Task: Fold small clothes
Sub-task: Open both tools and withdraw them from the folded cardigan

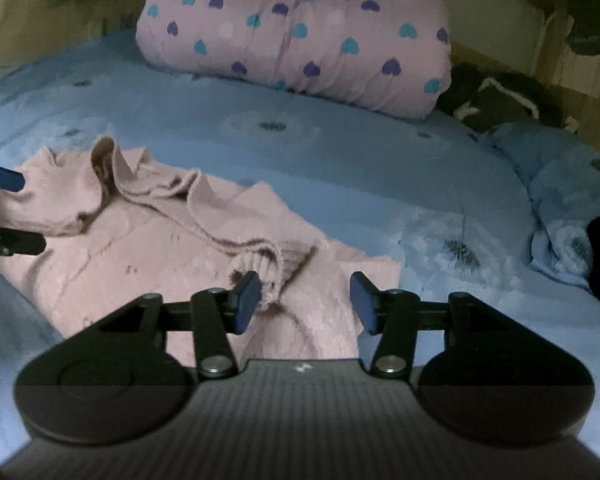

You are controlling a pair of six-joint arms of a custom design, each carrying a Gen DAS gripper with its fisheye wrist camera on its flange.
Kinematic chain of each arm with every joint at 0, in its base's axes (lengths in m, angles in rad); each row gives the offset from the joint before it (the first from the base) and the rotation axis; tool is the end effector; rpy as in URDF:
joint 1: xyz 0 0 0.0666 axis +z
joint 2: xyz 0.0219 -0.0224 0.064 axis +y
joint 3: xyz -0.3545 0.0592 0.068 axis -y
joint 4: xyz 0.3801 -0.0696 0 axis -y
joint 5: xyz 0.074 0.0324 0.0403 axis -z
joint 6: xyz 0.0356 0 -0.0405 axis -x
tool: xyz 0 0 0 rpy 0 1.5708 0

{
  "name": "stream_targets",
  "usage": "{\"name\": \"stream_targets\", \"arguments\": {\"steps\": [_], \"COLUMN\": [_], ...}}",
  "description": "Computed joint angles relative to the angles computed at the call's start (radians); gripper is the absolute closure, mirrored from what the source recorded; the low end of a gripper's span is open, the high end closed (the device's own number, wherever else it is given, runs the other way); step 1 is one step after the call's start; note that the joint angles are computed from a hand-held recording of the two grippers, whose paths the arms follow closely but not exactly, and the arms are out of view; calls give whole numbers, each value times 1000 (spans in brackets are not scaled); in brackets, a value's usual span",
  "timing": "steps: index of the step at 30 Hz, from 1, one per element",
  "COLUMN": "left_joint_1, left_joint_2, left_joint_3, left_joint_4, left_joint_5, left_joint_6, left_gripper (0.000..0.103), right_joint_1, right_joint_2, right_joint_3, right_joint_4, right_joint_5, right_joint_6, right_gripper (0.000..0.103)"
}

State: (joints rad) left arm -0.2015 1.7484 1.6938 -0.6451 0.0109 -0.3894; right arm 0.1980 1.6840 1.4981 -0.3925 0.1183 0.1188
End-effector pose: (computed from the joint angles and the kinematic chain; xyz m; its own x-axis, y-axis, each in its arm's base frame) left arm 0.6021 -0.1238 0.3760 -0.5046 0.4905 -0.7104 0.4322 0.8559 0.2839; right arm 0.5838 0.1124 0.3449 -0.5206 -0.2245 -0.8238 -0.1613 0.9733 -0.1633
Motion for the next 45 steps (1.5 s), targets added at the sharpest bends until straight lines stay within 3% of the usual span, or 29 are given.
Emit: {"name": "stream_targets", "arguments": {"steps": [3,8,14,18,20,24,30,33,36,39,42,43,45], "left_joint_1": [-15,-21,5,33,49,83,111,107,102,101,98,97,95], "left_joint_2": [2,55,186,295,322,304,275,261,259,264,261,259,259], "left_joint_3": [-42,-16,174,352,410,414,394,359,344,346,323,312,296], "left_joint_4": [111,208,218,147,94,48,-20,0,6,-14,12,29,66], "left_joint_5": [-98,-200,-306,-370,-360,-295,-177,-192,-213,-221,-256,-276,-325], "left_joint_6": [-27,-96,-62,-20,15,112,216,202,193,205,189,181,175], "left_gripper": [25,51,51,51,51,49,47,42,39,39,38,39,39], "right_joint_1": [-1,-6,-22,-31,-38,-58,-99,-102,-103,-94,-76,-72,-71], "right_joint_2": [13,35,94,150,173,177,105,74,53,83,128,143,159], "right_joint_3": [-3,-8,75,150,182,196,126,95,72,119,166,180,188], "right_joint_4": [7,68,82,74,72,96,93,86,77,0,-51,-63,-55], "right_joint_5": [-2,17,40,79,97,121,48,23,-55,-129,-126,-121,-108], "right_joint_6": [16,14,13,21,2,-75,-161,-154,-135,-115,-86,-85,-105], "right_gripper": [51,52,52,52,51,51,51,51,51,51,51,53,88]}}
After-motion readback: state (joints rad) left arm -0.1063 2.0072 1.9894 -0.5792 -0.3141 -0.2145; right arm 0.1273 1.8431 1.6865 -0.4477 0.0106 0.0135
